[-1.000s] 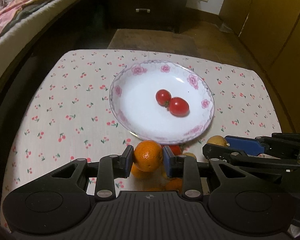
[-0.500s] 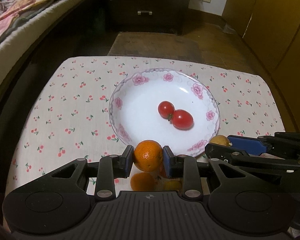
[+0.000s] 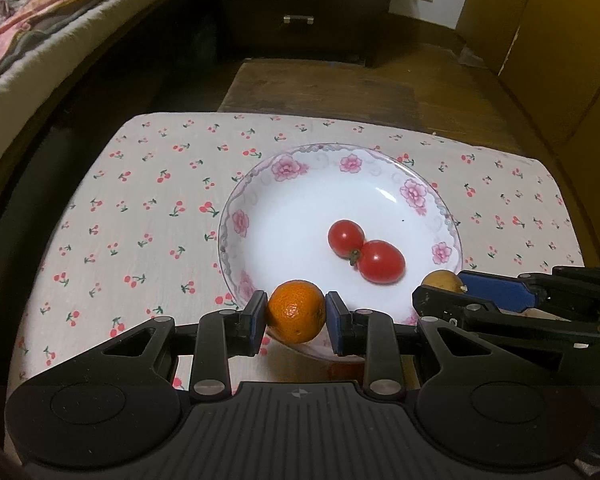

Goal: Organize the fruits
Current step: 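Carry the orange and the brown pear toward the white plate, then open the left gripper to drop the orange onto the plate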

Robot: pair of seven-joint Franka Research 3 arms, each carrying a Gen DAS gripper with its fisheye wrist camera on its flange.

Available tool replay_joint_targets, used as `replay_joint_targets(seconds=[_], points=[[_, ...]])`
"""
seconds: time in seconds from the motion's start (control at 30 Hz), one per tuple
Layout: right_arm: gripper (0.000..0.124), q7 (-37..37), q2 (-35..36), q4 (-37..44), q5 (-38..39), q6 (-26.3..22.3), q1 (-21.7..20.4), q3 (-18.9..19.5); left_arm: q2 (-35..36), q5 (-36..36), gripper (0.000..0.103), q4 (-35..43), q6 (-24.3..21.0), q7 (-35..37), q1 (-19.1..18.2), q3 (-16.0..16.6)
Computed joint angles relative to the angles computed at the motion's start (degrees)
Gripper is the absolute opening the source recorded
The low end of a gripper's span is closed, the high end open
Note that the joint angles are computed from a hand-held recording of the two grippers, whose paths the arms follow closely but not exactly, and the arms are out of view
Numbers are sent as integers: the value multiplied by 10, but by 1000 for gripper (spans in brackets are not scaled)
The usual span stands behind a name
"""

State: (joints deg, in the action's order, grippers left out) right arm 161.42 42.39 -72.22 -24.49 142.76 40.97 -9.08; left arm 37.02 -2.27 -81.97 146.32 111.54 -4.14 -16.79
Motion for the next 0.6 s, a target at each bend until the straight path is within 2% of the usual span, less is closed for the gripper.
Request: replay_joint_targets(seconds=[0.3, 0.6], points=[[30, -27, 25, 30, 19, -3, -11, 3, 21, 13, 38, 28, -11, -20, -10, 8], [31, -36, 30, 34, 29, -4, -11, 0, 19, 19, 39, 23, -7, -21, -10, 8]])
